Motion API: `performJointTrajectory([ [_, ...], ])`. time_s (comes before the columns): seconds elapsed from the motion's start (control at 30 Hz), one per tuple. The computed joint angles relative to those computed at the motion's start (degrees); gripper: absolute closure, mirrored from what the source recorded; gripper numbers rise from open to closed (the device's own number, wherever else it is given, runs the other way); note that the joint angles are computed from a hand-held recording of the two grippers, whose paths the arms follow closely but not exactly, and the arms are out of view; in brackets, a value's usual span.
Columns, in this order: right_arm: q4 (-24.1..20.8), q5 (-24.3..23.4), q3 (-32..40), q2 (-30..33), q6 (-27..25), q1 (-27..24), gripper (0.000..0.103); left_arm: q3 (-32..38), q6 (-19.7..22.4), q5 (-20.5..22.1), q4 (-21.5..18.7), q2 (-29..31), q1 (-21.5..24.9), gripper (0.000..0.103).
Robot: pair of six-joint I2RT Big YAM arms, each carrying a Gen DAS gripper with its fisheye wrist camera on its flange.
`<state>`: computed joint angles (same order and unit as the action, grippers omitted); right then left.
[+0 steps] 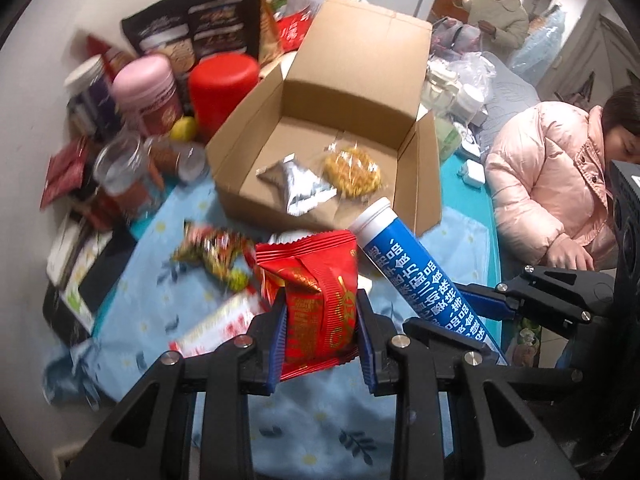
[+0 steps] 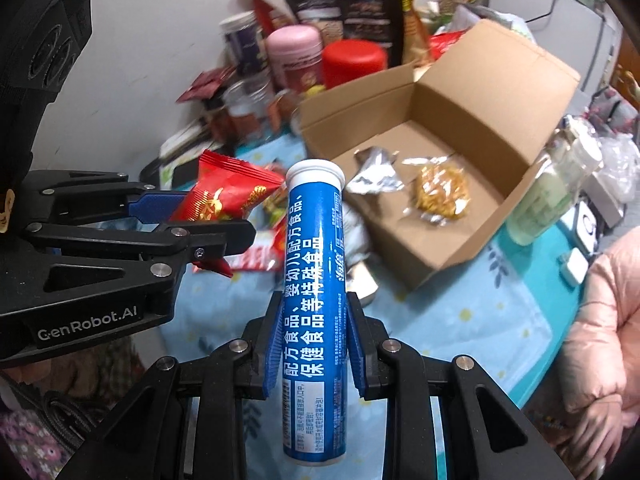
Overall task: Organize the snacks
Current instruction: 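Lift the red packet and blue tube and carry both toward the cardboard box, then lower the red packet and blue tube into the box and open both grippers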
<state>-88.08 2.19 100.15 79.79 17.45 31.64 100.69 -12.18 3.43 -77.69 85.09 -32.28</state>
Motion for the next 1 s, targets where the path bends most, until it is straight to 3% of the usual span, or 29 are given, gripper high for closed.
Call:
performJointTrajectory([
  [0.27, 0.75, 1.60, 5.65, 4.71, -1.86, -4.66, 0.075, 10.08, 3.93, 1.01, 0.12, 7.56, 1.77, 0.073],
  [0.77, 2.39, 2.15, 15.99, 15.64, -4.74, -13.24, 0.075, 33.39, 8.26, 2.87, -4.78, 26.51, 4.10, 0.073],
  [0.87, 2.54, 1.59, 17.61, 17.75, -5.37, -14.79, 0.075, 37.18, 9.34, 1.06, -4.53, 30.00, 3.92, 0.073],
  [1.0, 3.26, 1.79, 18.79, 20.57, -6.42, -16.35, 0.075, 45.75, 9.78, 0.60, -7.53, 36.75, 4.10, 0.073],
])
